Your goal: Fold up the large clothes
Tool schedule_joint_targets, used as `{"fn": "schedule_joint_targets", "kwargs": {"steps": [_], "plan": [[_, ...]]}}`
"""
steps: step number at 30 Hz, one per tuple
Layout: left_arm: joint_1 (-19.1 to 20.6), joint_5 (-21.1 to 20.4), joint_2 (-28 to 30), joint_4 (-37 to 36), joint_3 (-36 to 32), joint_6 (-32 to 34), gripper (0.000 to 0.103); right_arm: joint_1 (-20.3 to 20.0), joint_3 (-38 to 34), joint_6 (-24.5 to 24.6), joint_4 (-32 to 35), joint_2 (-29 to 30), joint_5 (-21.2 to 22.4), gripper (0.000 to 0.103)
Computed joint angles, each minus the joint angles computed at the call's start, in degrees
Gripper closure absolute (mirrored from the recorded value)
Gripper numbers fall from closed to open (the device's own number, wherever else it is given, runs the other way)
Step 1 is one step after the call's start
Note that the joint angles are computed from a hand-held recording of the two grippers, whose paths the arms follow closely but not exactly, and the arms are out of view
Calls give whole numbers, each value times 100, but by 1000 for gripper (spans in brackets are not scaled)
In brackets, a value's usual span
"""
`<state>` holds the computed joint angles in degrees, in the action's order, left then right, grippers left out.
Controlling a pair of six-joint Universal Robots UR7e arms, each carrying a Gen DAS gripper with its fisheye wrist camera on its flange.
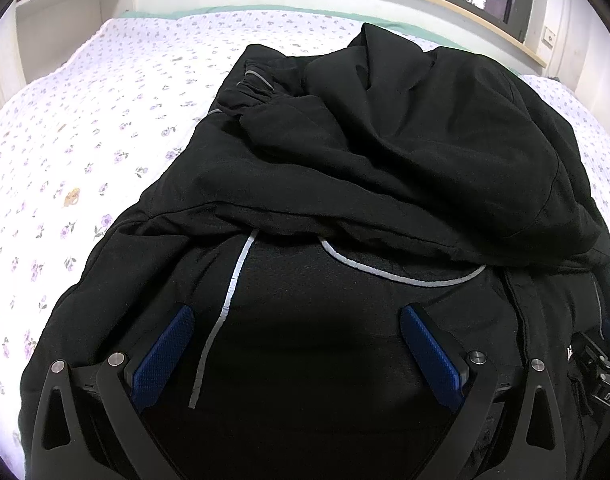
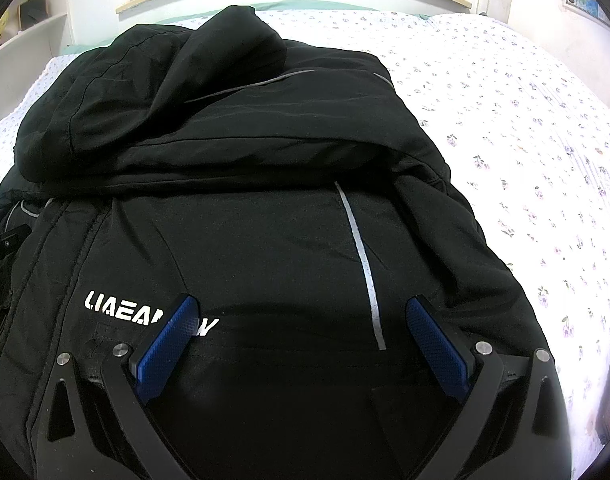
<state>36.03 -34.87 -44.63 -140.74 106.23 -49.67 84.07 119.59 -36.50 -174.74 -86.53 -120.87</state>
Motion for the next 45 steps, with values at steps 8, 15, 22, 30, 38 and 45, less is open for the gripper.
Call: {"fn": "schedule_joint_targets", "kwargs": {"steps": [8,15,22,30,38,45], "plan": [[7,-5,5,-21,-4,39,1,-58,-72,-42,22,53,61,0],[8,-1,4,-23,-3,44,1,-86,-93,-70,31,60,88,0],[-26,76,34,53,-11,-16,1,-136,-69,-119,-75,74,174,0],[-118,49,65,655,-174,-295,1,-32,-147,328,537,-39,-127,0],[-818,117,-856,278,741,593,4,208,348,318,949,-937,-158,0],[-1956,-79,-2626,1277,1820,-103,4,732,918,-229,573,-2101,-438,0]]}}
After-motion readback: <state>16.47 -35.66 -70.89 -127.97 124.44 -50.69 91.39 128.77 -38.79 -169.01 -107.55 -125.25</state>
